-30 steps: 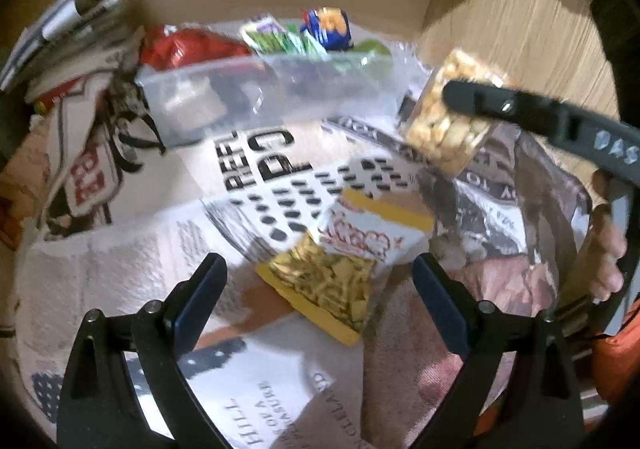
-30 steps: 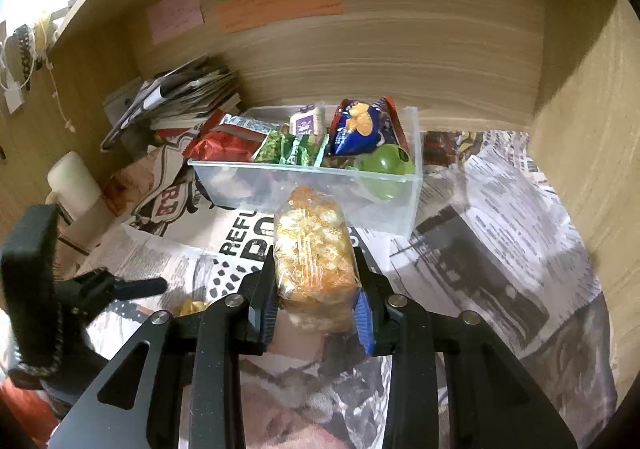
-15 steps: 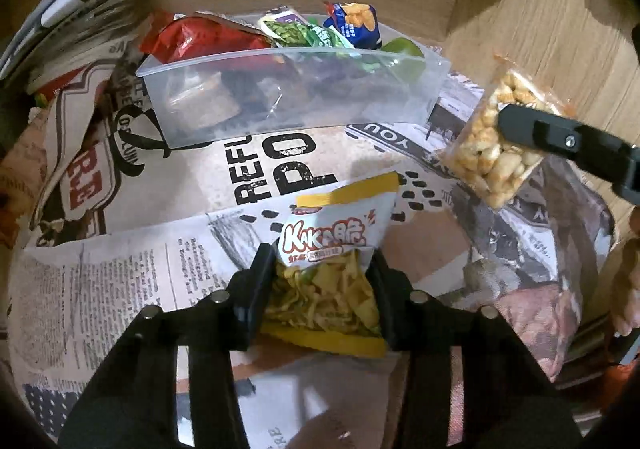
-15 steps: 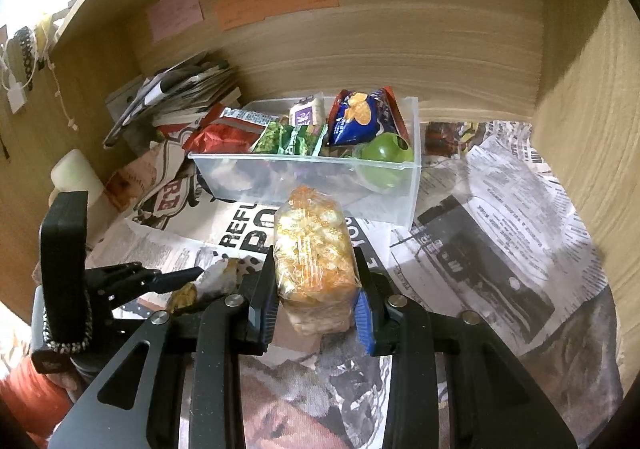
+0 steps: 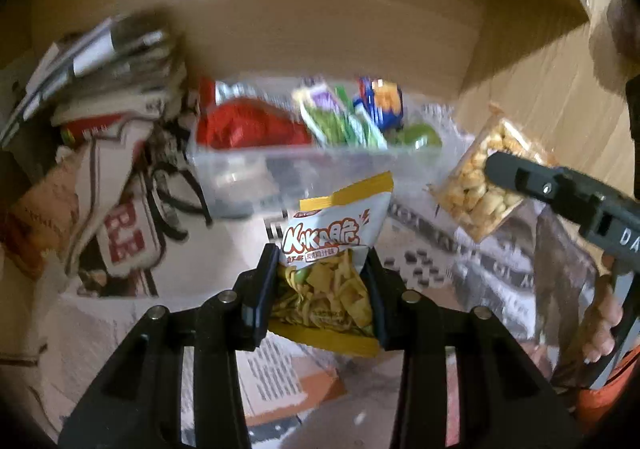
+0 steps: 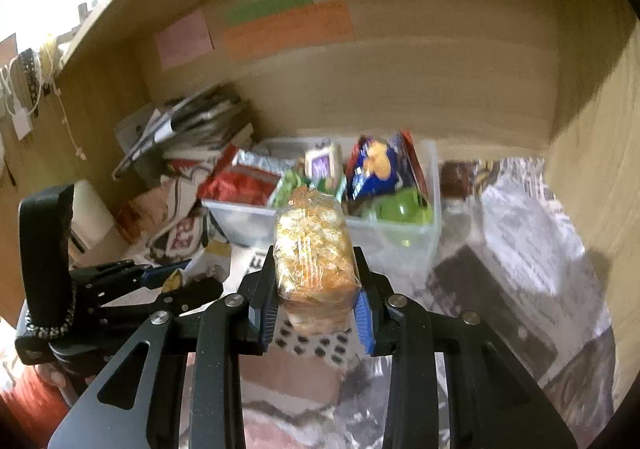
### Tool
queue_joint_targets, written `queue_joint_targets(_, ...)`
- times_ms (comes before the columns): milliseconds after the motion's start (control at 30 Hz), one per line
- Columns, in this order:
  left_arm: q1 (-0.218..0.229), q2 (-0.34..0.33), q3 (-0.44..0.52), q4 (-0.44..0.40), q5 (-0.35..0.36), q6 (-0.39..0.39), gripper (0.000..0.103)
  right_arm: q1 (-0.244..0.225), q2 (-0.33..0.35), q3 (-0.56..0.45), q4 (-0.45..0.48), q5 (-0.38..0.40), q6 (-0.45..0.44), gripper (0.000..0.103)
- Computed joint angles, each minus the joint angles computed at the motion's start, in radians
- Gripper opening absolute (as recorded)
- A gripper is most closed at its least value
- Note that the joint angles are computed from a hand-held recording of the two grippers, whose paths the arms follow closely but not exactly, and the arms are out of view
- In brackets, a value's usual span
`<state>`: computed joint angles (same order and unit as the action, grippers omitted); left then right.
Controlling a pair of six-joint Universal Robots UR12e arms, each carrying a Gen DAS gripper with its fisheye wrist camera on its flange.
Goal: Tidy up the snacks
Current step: 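Carry the yellow chip bag and peanut bag into the clear box and release both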
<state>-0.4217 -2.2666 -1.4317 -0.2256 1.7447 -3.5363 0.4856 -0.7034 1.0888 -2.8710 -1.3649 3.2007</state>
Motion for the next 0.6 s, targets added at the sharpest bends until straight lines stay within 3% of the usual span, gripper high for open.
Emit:
queue_joint_targets(267, 0.012, -0.011, 0.061, 0.020, 0.026, 0.016, 0.040, 0.009, 0.031, -0.074, -0.021, -0.023, -0.024, 0.029)
queue_joint_targets(600, 0.027, -0.039, 0.124, 0.024, 0.044, 0.041, 0.040, 0.012, 0.093, -0.196, 0.046, -0.020, -0.030, 0.029)
